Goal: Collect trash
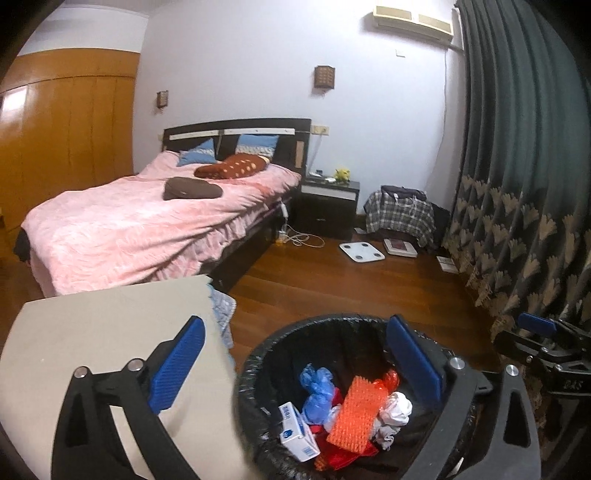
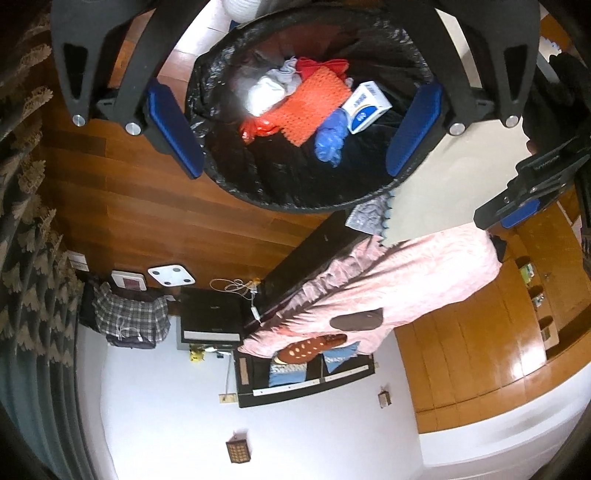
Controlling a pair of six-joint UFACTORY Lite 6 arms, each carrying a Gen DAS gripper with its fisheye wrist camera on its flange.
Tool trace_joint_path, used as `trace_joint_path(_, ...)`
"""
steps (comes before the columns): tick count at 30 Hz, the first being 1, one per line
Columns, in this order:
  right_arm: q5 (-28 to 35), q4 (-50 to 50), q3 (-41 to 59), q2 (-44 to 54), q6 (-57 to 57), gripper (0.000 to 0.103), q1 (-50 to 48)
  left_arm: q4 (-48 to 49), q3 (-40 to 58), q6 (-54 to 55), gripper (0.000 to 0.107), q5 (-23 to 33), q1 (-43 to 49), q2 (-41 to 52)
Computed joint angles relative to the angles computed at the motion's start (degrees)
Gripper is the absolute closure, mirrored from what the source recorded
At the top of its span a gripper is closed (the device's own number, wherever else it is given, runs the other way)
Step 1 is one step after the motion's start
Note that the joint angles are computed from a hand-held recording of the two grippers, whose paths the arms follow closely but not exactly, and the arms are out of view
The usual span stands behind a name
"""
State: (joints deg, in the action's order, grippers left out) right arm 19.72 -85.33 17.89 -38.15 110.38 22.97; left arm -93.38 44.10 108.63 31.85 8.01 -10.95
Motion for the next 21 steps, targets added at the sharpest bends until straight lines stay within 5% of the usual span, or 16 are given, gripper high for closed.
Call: trace_joint_path(21,20.72,18.33,10.93,1.65,-11.71,0.005,25.60,19.19,-5.51,-13.83,0.010,7.28,15.83,-17.55)
